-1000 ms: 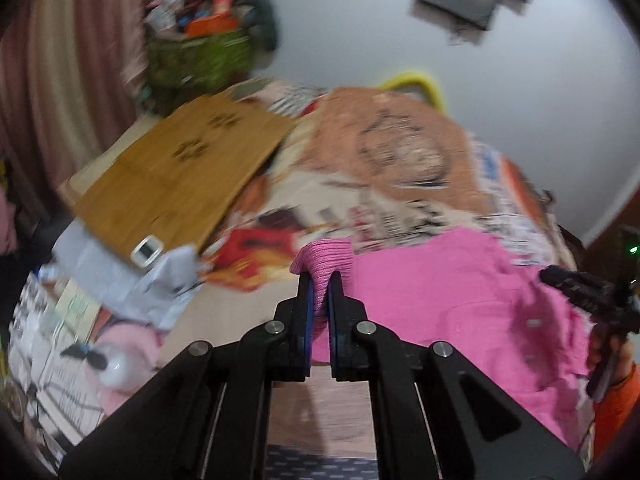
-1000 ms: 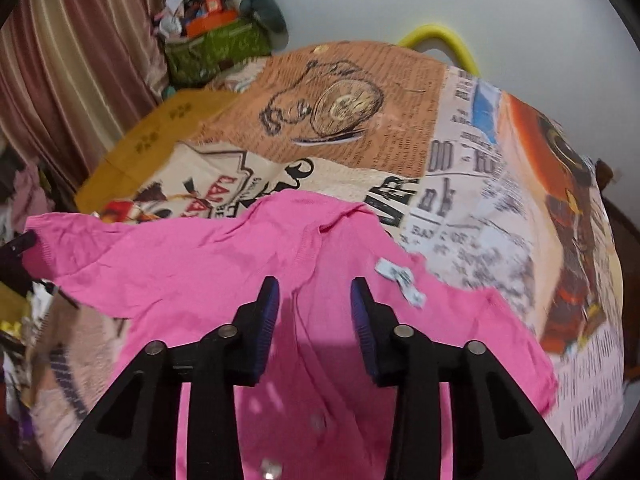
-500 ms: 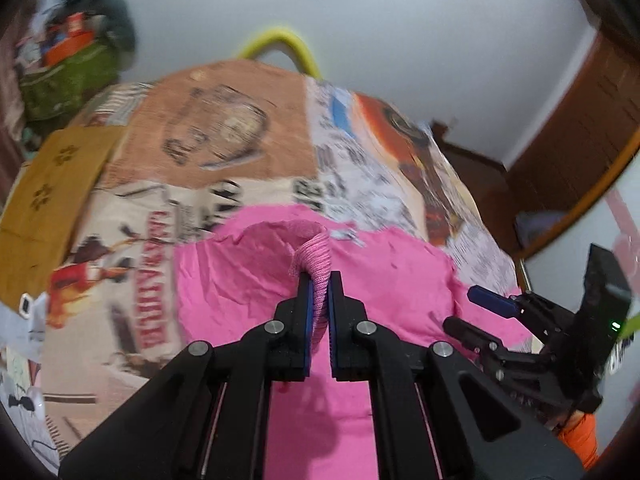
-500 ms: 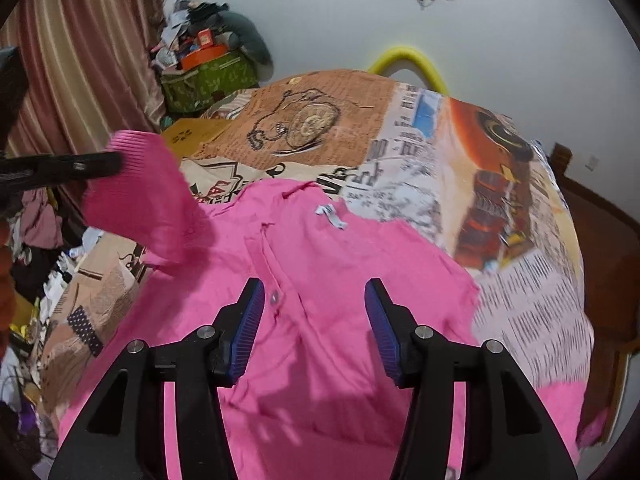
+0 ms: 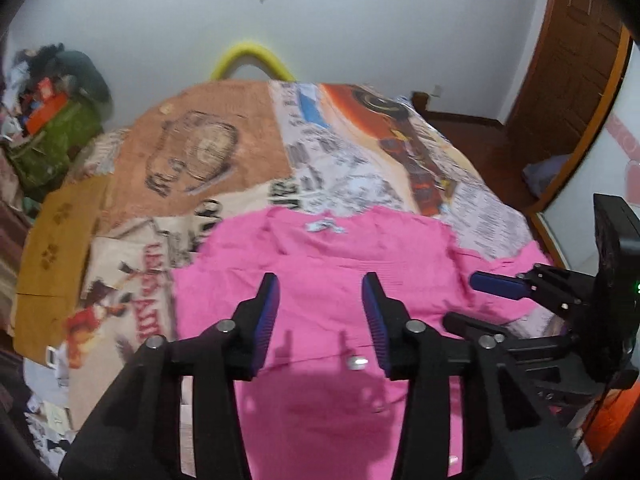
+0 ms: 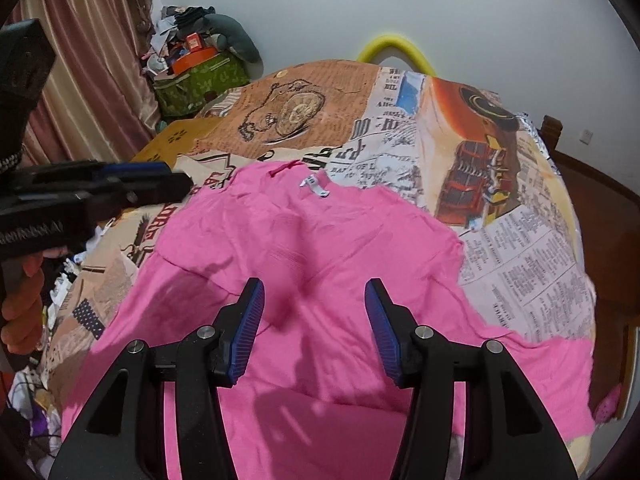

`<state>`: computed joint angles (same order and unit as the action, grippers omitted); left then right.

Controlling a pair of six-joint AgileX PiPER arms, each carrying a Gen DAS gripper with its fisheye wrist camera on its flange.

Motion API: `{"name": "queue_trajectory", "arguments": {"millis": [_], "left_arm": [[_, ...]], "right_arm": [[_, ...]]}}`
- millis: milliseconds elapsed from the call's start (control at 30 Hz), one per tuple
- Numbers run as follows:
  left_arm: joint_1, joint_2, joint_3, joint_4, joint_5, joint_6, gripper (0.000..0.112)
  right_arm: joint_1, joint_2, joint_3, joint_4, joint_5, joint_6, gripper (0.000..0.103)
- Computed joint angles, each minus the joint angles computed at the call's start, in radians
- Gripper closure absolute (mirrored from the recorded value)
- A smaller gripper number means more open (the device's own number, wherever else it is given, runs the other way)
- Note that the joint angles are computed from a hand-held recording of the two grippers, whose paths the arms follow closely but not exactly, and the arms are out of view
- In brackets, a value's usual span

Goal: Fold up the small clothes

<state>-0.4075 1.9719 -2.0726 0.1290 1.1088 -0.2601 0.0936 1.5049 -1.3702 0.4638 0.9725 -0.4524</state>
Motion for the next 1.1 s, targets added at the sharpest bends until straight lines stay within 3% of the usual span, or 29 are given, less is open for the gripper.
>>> {"name": "queue_trajectory", "arguments": {"millis": [267,533,733,867,1100], "left_arm": [[0.133,-0.135,0.322,0.065,-0.133,-0.023,0.055],[0.274,-0.079,0.459,0.003,-0.212,-0.013,0.055],[0.31,-0.04,0.483,-0.087,-0.259,0.027,0.055],[0.298,-0.034,0.48,-0.06,-0.271,0.018,0.055],[0.277,-0.024,0.485,0.094,-0.246,-0.1,0.054]], "right_arm": [[0.078,0.054,0.012,-0.086,-0.067,0.068,0.048],[0.077,0.193,-0.07,-0.116,-0.081,0.154,0.05],[0.088,0.227,-0.093,-0.108,-0.112,0.165,0.07],[0.099,0.202,-0.058,-0.102,-0.163,0.14,0.093],[0.09,0.232,-0.095,-0.113,-0.164,0.148,0.097]]}}
